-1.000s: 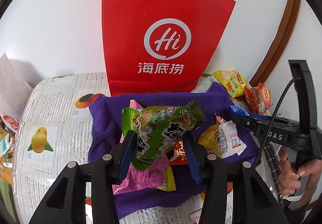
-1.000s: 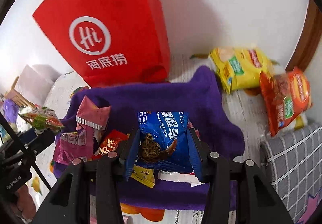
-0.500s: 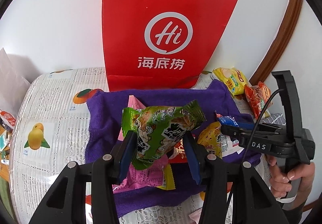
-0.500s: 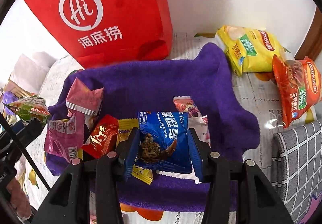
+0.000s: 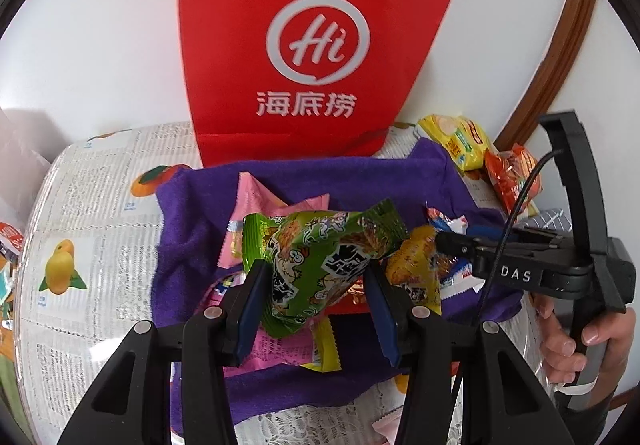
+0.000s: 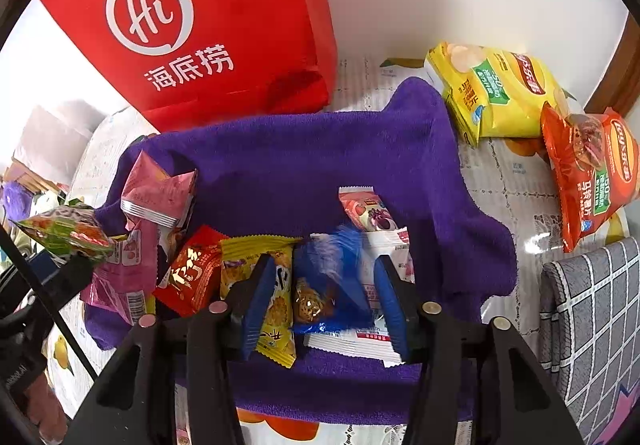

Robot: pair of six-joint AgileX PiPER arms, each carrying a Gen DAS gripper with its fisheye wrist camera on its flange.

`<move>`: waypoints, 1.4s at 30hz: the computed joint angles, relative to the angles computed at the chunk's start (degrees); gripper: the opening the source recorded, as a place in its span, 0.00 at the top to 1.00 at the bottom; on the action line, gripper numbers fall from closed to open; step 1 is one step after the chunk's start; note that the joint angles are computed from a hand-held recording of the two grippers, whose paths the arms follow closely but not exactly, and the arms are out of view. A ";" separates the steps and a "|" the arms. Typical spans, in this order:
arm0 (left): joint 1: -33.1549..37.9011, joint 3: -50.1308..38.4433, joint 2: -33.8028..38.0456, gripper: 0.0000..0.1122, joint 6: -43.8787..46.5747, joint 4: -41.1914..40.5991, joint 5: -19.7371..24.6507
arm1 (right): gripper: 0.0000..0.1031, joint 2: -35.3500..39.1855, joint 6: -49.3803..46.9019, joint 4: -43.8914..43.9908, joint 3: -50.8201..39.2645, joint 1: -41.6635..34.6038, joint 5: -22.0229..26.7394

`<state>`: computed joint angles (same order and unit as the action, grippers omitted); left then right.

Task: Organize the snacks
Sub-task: 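Lower the green snack bag onto the towel and open the left tool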

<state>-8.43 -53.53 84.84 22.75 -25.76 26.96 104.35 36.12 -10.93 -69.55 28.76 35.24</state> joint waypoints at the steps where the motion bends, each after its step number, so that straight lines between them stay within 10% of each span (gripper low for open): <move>1: -0.26 0.04 0.09 0.59 -0.44 0.50 -0.09 | 0.49 -0.17 0.19 -0.24 0.07 0.05 0.01; 19: -5.85 0.02 2.86 0.59 -6.70 7.69 -1.01 | 0.49 -8.03 6.00 -6.50 2.72 0.82 -0.46; 37: -6.07 0.76 4.75 0.59 5.29 -4.39 -1.52 | 0.49 -7.89 5.18 -5.37 2.89 0.66 -0.50; 42: -6.09 -0.18 5.12 0.44 3.81 -3.21 -0.89 | 0.49 -8.11 5.35 -5.66 2.95 0.95 -0.57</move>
<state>-14.52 -53.71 89.95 26.57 -28.97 26.07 96.24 41.47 -16.59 -66.60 29.71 34.67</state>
